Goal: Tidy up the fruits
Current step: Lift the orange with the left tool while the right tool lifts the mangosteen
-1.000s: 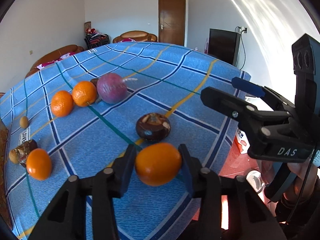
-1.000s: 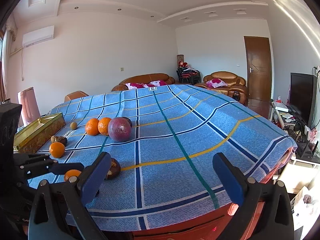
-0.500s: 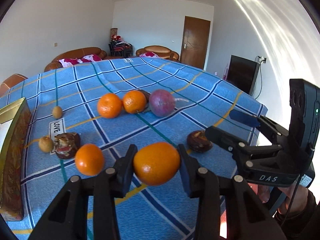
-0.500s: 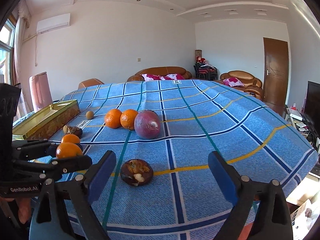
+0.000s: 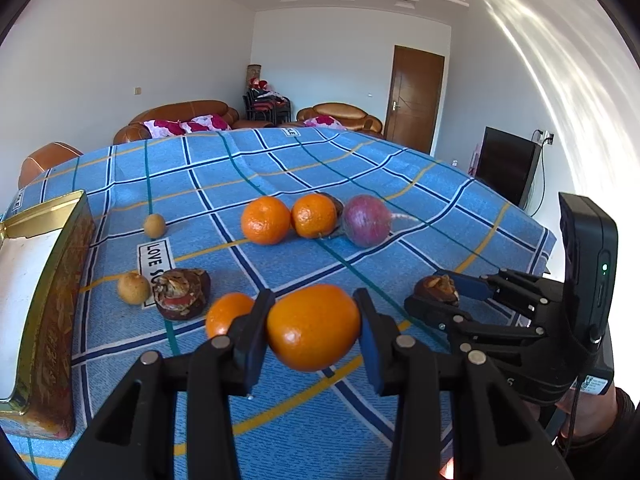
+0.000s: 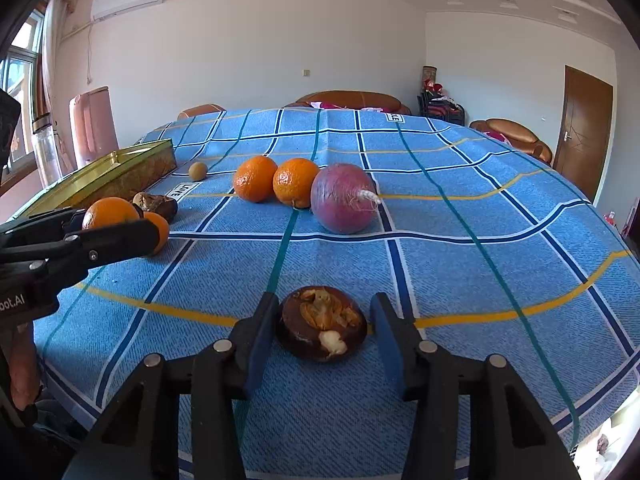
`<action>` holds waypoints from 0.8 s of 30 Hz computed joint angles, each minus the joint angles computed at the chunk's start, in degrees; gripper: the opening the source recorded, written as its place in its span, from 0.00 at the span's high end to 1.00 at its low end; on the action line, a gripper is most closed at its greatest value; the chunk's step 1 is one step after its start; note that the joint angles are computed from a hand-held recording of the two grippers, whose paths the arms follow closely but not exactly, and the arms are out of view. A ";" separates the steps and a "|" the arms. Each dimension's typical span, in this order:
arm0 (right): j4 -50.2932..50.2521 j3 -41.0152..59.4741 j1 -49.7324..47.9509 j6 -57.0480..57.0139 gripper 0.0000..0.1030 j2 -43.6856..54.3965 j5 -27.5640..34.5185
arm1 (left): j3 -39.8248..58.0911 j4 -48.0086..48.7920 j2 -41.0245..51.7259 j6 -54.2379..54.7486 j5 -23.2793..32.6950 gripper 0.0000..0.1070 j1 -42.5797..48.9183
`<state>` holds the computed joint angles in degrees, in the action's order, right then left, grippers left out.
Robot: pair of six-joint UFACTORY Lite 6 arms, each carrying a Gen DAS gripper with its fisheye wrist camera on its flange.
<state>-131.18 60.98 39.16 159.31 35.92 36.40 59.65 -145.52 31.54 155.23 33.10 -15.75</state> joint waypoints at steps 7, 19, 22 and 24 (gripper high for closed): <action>-2.76 -1.66 0.16 2.98 0.57 -1.04 0.72 | -0.51 -5.06 -0.54 4.31 -0.06 0.61 -0.31; -4.17 -3.54 1.36 4.70 0.57 -3.08 3.88 | -1.86 -9.92 -1.29 8.97 1.37 0.61 -0.16; -4.29 -4.06 2.07 4.87 0.57 -3.74 5.20 | -2.35 -10.83 -1.70 9.96 1.86 0.61 -0.07; -4.05 -3.92 2.40 4.48 0.57 -3.94 5.41 | -2.82 -11.36 -2.14 10.58 2.25 0.61 0.01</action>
